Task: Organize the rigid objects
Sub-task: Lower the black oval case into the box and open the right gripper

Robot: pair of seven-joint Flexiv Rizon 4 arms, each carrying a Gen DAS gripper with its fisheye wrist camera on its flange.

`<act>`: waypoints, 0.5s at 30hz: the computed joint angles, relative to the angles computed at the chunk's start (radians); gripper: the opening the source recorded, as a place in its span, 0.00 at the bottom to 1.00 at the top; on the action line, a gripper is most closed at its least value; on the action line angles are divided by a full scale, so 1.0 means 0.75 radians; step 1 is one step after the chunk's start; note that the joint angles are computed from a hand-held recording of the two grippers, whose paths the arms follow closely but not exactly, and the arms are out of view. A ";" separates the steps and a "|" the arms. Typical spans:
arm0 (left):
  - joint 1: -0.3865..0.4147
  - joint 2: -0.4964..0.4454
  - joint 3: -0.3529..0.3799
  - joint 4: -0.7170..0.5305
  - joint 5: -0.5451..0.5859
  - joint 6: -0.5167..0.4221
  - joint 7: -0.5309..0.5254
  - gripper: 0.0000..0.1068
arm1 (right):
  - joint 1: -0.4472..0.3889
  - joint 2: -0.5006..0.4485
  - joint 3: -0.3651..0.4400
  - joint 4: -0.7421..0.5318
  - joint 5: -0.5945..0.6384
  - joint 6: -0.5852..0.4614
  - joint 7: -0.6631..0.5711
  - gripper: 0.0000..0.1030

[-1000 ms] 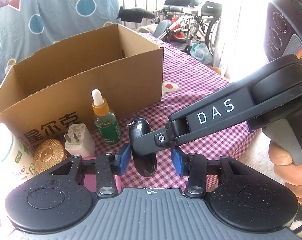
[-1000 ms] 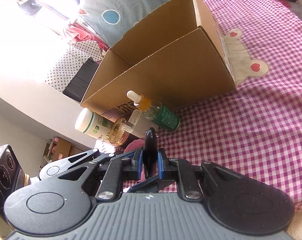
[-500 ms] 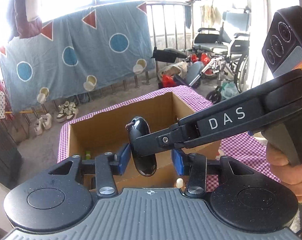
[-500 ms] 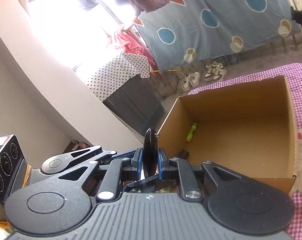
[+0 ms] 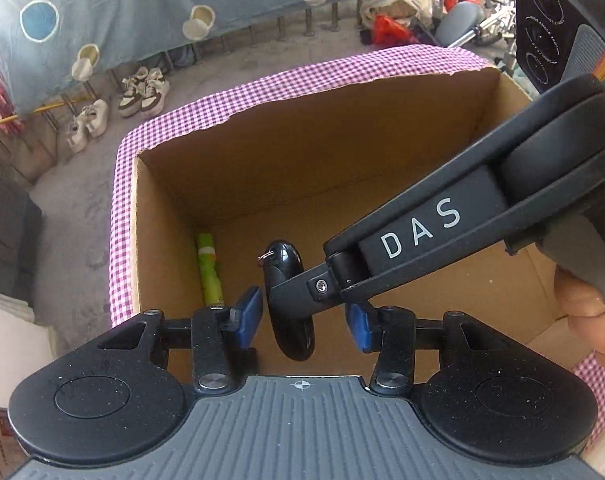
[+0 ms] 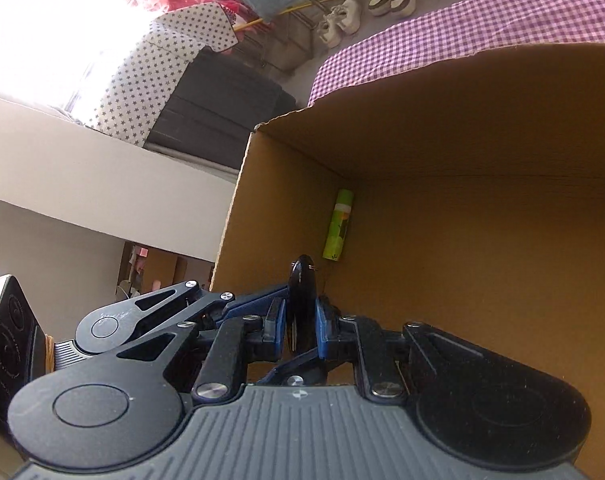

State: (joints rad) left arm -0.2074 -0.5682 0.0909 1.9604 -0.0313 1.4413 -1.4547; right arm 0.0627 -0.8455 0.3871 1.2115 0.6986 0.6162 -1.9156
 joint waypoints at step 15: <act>-0.011 -0.008 0.042 -0.042 0.080 -0.063 -0.057 0.51 | 0.099 -0.179 -0.064 -0.179 -0.164 -0.056 0.257 0.36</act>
State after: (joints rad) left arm -0.2157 -0.5744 0.1227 1.9290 0.0284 1.3940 -1.4972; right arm 0.1371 -0.9800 0.3393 1.0774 0.5759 0.5745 -1.7226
